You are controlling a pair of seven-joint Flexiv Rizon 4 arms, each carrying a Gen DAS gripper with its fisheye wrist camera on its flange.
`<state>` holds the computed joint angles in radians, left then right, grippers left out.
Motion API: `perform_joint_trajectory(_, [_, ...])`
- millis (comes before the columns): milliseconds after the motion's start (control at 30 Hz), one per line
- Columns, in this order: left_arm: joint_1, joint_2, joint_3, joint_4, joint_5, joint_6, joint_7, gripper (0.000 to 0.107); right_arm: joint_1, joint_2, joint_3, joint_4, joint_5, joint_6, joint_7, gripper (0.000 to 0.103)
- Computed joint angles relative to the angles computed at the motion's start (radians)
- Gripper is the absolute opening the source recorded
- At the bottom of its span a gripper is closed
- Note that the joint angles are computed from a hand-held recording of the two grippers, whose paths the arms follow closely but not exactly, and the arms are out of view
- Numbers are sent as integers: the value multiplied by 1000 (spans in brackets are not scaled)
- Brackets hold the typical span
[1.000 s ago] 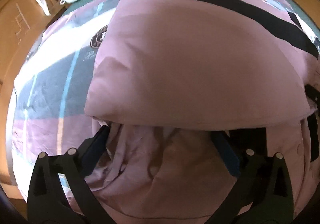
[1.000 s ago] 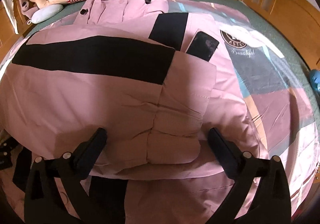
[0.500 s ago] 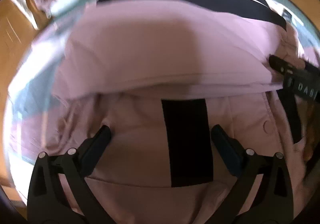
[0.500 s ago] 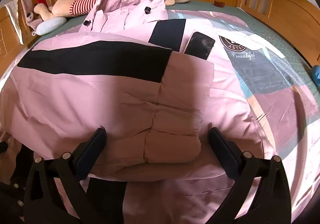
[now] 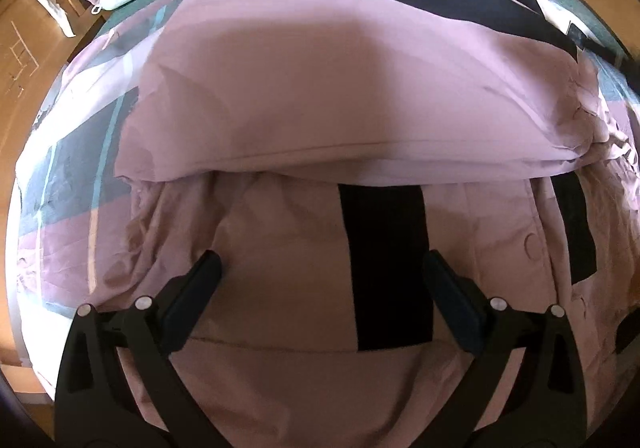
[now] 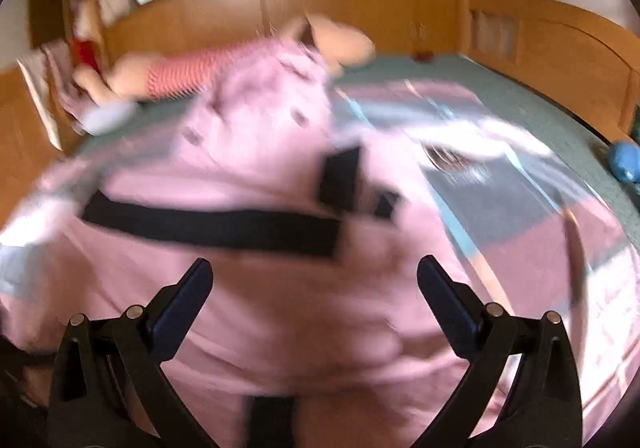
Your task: Fold large clothes
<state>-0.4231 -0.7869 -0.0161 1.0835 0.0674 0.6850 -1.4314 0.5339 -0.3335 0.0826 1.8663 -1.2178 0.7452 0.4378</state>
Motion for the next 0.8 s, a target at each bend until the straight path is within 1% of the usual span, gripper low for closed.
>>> perform_joint_trajectory(33, [1,25,1,33,0,27,-11,101,-8,-19,0,-35,16,27,-47,102])
perform_joint_trajectory(67, [13,48,-5,63,-6,88,-15,101,-10,-56,3,-95,70,31,-146,92])
perform_joint_trajectory(100, [20,60,-9,69,-11,125,-15,101,0,-89,-4,-144,109,7,-218,70])
perform_joint_trajectory(133, [24,65,-10,76,-13,162,-17,101,9,-112,-13,-177,136,-10,-263,59])
perform_joint_trajectory(167, [33,75,-13,91,-18,223,-20,101,10,-153,-17,-224,190,-20,-330,47])
perform_joint_trajectory(200, [41,76,-16,96,-25,267,-22,101,0,-188,-13,-258,260,-8,-387,46])
perform_joint_trajectory(233, [44,71,-17,89,-32,281,-18,101,-13,-224,-4,-287,336,-1,-435,46])
perform_joint_trajectory(267, [51,58,-23,74,-41,293,-7,101,-5,-243,-13,-298,355,-2,-449,46])
perform_joint_trajectory(300, [52,47,-23,70,-47,307,-3,101,17,-254,-37,-300,337,-10,-450,46])
perform_joint_trajectory(333, [44,24,-10,35,-33,287,-16,101,45,-265,-61,-309,318,-39,-465,46])
perform_joint_trajectory(367, [17,-19,35,-32,-20,219,-36,101,70,-277,-76,-325,308,-78,-494,46])
perform_joint_trajectory(400, [3,-56,57,-98,-7,138,-51,101,81,-278,-85,-326,306,-84,-496,47])
perform_joint_trajectory(433, [3,-71,51,-131,13,65,-70,101,83,-275,-89,-321,311,-79,-494,47])
perform_joint_trajectory(467, [-1,-108,63,-198,-16,-55,-79,101,76,-264,-87,-306,318,-58,-496,48])
perform_joint_trajectory(500, [-2,-139,76,-249,-56,-139,-81,101,70,-257,-86,-295,324,-40,-503,51])
perform_joint_trajectory(533, [3,-148,61,-268,-31,-167,-97,101,66,-250,-86,-285,329,-29,-510,54])
perform_joint_trajectory(567, [0,-138,49,-255,23,-137,-102,101,63,-245,-84,-282,341,-32,-521,58])
perform_joint_trajectory(600, [-16,-135,69,-258,35,-141,-90,101,61,-241,-82,-284,352,-37,-535,60])
perform_joint_trajectory(633, [-18,-133,66,-262,43,-149,-87,101,62,-238,-79,-286,363,-44,-545,61])
perform_joint_trajectory(667, [-19,-125,63,-255,47,-151,-91,101,65,-231,-79,-282,367,-52,-546,64])
perform_joint_trajectory(700, [-19,-115,60,-244,50,-149,-99,101,74,-220,-84,-275,358,-60,-533,69])
perform_joint_trajectory(733, [-18,-102,56,-229,51,-144,-105,101,87,-198,-99,-248,317,-50,-478,73])
perform_joint_trajectory(767, [-15,-89,50,-212,50,-136,-106,101,94,-188,-115,-228,269,-35,-418,81])
perform_joint_trajectory(800, [-11,-70,43,-183,48,-116,-106,101,104,-161,-133,-190,203,-25,-325,91])
